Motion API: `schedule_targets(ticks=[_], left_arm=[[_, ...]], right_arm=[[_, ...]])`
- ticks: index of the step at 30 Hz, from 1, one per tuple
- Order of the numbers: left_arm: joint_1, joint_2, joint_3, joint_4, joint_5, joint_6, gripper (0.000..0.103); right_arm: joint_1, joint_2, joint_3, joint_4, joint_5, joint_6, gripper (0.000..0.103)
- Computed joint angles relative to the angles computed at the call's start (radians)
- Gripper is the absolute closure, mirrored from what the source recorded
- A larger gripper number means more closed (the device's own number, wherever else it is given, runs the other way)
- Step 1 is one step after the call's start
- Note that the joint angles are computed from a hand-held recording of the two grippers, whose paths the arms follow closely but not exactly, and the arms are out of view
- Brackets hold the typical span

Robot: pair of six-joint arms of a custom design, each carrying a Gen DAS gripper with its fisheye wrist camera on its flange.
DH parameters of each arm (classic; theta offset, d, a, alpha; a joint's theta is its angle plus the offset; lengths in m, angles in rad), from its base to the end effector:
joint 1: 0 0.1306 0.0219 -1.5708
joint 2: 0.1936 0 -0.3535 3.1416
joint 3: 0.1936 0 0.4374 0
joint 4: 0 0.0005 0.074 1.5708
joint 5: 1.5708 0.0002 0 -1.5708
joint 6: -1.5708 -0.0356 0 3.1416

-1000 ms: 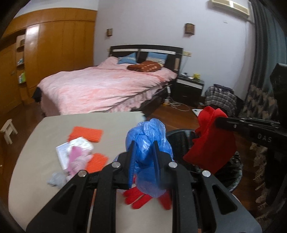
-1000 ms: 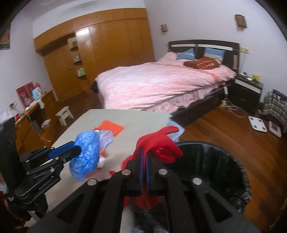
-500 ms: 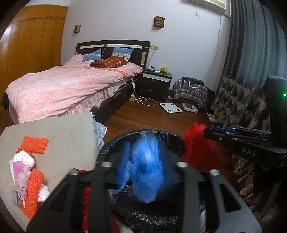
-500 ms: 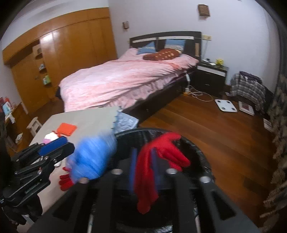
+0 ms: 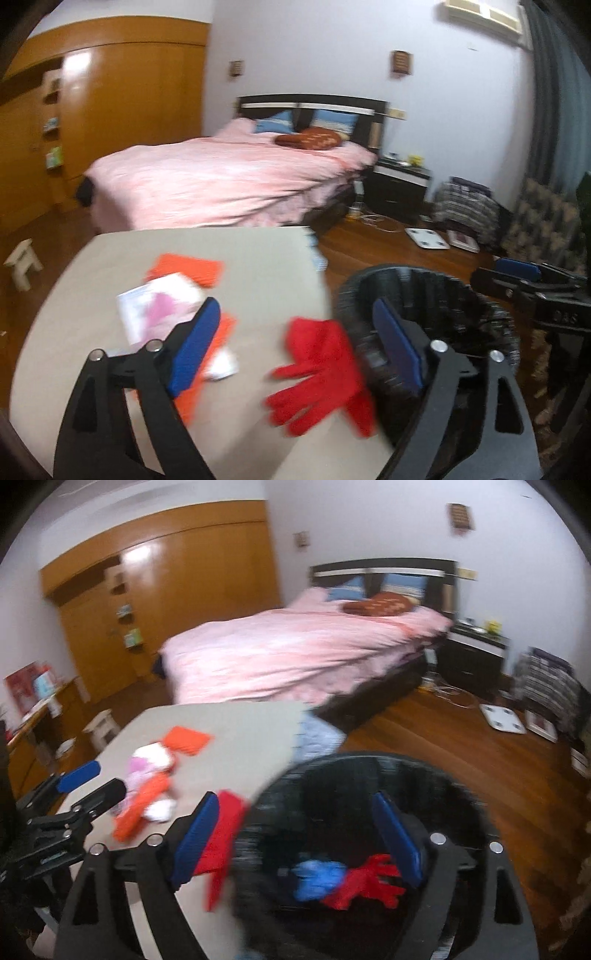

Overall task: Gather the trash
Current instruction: 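Grasp the grey sock with the left tool while the right tool grasps the red glove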

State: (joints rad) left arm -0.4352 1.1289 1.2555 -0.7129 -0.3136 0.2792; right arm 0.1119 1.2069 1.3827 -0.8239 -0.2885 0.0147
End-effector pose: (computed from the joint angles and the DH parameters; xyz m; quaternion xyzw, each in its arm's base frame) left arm 0.4203 -0.1839 0.4686 -0.0057 0.8736 -0.0343 0.4855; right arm 0.4747 0.0630 0.4901 -0.1199 0.8803 0.1500 0.4338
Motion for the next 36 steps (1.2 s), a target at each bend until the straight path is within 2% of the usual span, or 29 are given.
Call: schedule_targets(ticks=[3,7,13,17,27,30,34,36], left_arm=[[0.037,-0.066,-0.052,-0.040,-0.056,0.018,0.017],[0.088,-0.118,-0.093,-0.084,-0.085,0.032,0.017],[0.137,-0.182,-0.163,-0.106,-0.118,0.013,0.017],[0.162,-0.195,-0.186,-0.114,-0.108,0.010,0.017],[0.180,-0.202,-0.229,-0.104,-0.081,0.021,0.017],[0.184,-0.197,-0.233,-0.103,-0.080,0.031,0.017],[0.199,-0.193,-0.240,-0.101,-0.081,0.040,0.017],[0.202,-0.189,-0.237,-0.104,-0.082,0.044,0.017]], right_arm=[[0.071,0.010,-0.012,0.011,-0.039,-0.006,0.020],[0.140,0.029,-0.027,0.010,-0.046,-0.007,0.020],[0.223,0.052,-0.070,0.013,0.032,-0.019,0.031],[0.236,0.068,-0.085,-0.008,0.054,-0.004,0.036],[0.266,0.137,-0.075,-0.011,0.104,0.008,0.037],[0.276,0.173,-0.042,-0.021,0.073,0.024,0.038],[0.291,0.208,-0.010,-0.044,0.036,0.032,0.046],[0.301,0.213,-0.007,-0.054,0.066,0.041,0.053]])
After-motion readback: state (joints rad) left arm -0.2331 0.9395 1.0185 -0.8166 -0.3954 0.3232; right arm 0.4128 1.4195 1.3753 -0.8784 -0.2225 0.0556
